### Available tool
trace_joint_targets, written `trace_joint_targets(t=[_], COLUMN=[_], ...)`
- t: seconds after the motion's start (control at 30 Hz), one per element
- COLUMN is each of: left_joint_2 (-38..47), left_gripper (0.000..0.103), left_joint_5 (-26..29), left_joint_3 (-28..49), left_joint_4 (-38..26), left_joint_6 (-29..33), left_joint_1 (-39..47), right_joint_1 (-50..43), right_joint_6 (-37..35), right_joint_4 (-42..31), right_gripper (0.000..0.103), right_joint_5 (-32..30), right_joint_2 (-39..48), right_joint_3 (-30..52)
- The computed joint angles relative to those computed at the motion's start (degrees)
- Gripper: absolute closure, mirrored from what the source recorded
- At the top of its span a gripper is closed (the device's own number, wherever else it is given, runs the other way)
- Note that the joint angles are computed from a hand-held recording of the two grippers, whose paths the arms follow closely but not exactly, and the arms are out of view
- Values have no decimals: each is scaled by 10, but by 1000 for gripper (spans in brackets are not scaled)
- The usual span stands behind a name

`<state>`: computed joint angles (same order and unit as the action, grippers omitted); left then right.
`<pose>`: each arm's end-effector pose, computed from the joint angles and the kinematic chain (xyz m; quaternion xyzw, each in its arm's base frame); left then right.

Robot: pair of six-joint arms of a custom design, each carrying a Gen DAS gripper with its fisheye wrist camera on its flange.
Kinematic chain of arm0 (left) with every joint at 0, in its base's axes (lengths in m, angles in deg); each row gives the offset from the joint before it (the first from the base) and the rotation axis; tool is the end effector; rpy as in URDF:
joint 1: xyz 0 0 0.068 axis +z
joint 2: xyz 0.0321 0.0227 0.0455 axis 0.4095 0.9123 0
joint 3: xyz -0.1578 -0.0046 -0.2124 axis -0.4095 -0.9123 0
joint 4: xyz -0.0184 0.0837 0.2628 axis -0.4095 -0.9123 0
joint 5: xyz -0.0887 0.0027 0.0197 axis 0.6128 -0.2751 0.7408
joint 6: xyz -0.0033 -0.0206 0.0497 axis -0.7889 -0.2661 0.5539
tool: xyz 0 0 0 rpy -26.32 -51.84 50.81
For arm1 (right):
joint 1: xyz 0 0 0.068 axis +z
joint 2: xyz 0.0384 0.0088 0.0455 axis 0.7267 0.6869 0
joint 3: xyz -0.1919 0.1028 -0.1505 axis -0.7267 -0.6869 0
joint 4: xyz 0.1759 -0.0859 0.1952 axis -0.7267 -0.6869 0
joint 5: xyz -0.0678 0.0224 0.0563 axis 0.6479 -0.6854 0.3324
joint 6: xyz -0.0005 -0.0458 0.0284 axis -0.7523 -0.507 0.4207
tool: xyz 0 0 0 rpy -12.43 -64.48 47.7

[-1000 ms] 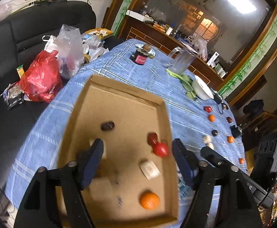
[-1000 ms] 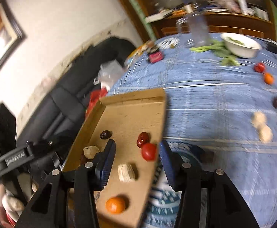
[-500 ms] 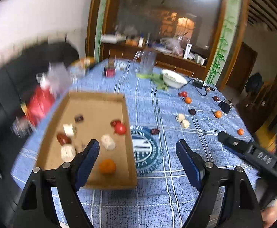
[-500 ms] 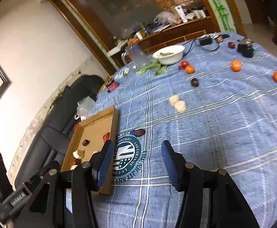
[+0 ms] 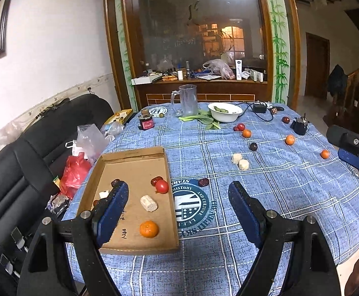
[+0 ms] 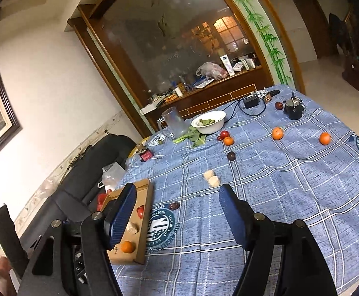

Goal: Organize fruits
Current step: 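Pull both tools back from the tray and approach the two loofah balls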

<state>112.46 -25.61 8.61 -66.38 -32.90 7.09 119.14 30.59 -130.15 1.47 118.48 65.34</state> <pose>0.2255 -0.0750 0.2541 0.2660 0.8332 -0.0827 0.4777 0.1139 0.2546 0.2518 0.3055 0.7809 0.1067 0.5343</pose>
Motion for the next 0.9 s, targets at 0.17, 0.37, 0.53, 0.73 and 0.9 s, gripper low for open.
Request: trace_joint_targets(t=[0.17, 0.37, 0.53, 0.73, 0.9], left_joint_2=[13, 62, 104, 137, 164], left_gripper=[20, 20, 20, 20, 20], left_joint_5=[-29, -48, -54, -48, -46], left_joint_3=[-1, 9, 19, 21, 31], left_joint_4=[6, 21, 32, 51, 56], left_joint_6=[4, -1, -2, 4, 2], left_joint_1=[-28, -44, -54, -59, -57], right_joint_1=[-16, -55, -90, -114, -133], right_joint_6=[-33, -109, -147, -153, -181], right_joint_4=[56, 161, 218, 226, 249], right_gripper=[29, 29, 29, 29, 29], right_joint_5=[-17, -64, -112, -140, -165], right_joint_2=[-23, -32, -26, -6, 15], right_joint_3=[-39, -84, -111, -112, -109])
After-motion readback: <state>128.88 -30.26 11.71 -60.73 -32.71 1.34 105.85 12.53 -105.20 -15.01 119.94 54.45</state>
